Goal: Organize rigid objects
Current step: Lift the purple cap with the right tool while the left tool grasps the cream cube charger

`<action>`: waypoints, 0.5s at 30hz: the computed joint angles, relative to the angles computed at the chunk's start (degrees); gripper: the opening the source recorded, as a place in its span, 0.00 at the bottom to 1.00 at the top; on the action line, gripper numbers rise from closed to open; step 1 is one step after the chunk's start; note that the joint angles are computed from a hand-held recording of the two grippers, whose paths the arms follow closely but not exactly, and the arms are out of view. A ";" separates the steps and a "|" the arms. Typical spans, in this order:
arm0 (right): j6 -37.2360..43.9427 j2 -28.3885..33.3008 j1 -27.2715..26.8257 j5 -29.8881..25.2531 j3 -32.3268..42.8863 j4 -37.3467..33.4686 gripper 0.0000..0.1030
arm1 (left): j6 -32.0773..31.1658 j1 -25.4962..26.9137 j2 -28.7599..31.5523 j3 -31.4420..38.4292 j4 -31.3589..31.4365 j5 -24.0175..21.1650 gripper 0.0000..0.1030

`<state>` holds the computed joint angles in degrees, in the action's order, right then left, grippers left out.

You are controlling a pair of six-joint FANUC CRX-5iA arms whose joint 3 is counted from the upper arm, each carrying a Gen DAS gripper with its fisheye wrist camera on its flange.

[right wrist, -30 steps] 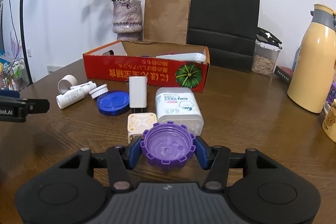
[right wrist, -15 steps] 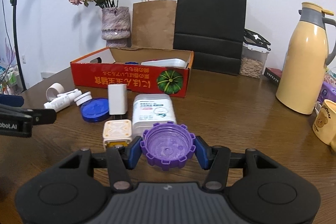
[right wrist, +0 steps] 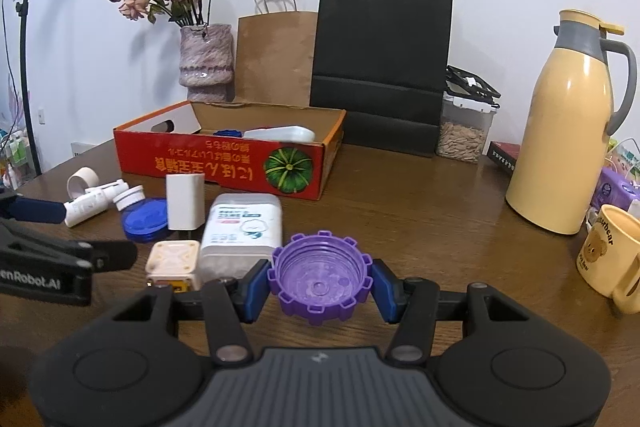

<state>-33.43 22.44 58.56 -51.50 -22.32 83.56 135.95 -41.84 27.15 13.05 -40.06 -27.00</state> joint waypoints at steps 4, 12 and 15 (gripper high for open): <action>-0.03 -0.52 -0.80 0.68 -1.00 0.72 0.51 | -0.03 -0.94 1.60 1.84 0.19 -0.48 1.00; -0.68 -1.47 -2.43 2.33 -2.84 1.89 0.51 | 0.32 -2.37 5.04 5.84 0.14 -2.98 1.00; -2.73 -2.03 -3.48 3.76 -3.97 3.30 0.51 | 0.94 -2.76 6.11 7.30 -0.29 -3.99 1.00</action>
<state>-36.17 20.41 55.08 -47.75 -26.29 86.85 136.89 -44.60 33.26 20.35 -40.35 -30.99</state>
